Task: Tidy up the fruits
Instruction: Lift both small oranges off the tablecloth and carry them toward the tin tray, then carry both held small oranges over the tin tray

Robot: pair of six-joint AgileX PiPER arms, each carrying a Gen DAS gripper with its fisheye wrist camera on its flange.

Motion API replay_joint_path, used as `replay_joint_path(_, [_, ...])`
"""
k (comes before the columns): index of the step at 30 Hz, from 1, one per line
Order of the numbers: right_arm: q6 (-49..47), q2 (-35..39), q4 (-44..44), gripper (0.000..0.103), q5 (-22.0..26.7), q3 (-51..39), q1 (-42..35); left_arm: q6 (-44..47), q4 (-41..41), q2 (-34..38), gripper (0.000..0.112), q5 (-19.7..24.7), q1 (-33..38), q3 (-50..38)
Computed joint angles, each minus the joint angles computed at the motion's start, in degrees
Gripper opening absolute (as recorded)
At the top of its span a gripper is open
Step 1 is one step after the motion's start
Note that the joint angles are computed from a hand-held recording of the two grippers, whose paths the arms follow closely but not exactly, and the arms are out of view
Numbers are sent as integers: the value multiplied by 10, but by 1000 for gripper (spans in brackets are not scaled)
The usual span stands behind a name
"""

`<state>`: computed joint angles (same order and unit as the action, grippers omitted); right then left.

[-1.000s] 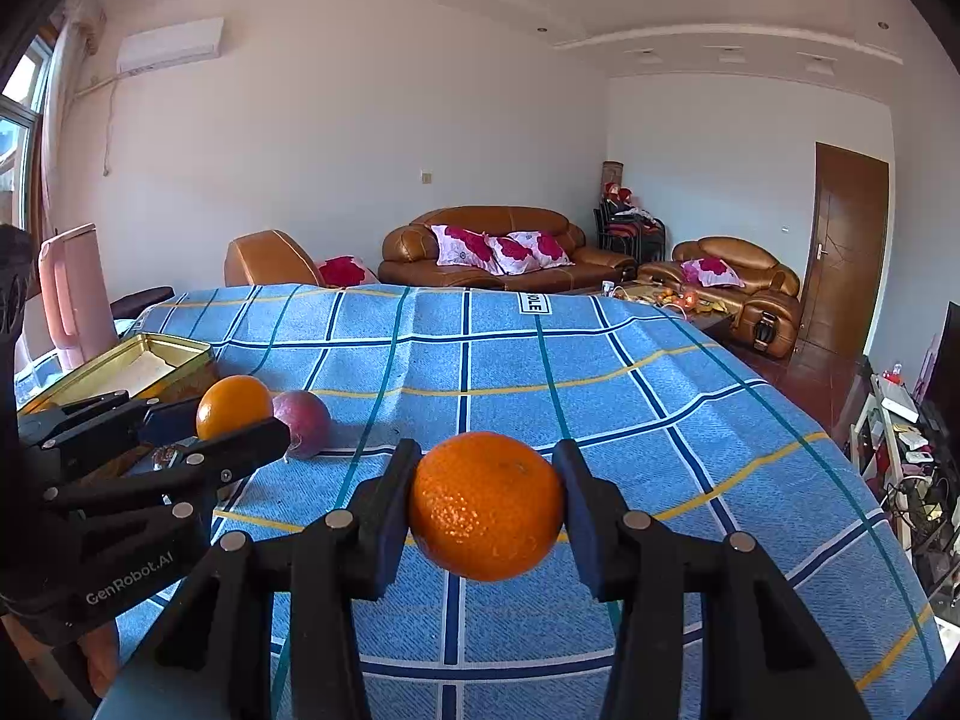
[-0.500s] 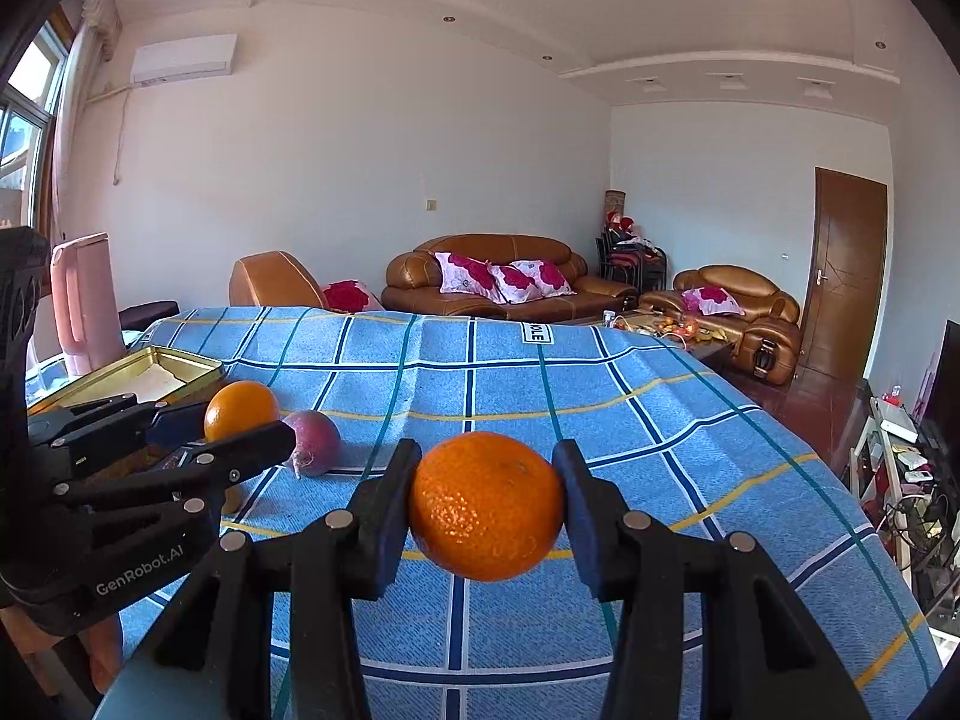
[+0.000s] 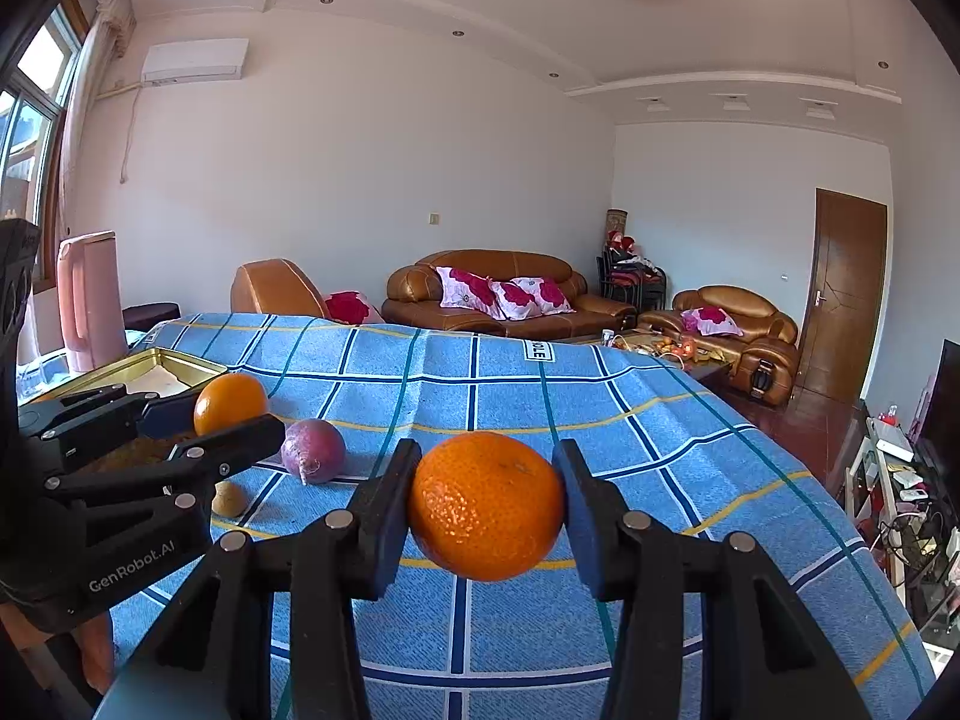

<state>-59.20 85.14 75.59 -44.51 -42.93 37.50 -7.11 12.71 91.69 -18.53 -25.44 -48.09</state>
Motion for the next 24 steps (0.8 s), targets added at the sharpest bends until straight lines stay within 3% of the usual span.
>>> replay_joint_path(24, [34, -13, -43, 47, -21, 27, 21, 70, -74, -15, 39, -12, 0, 19])
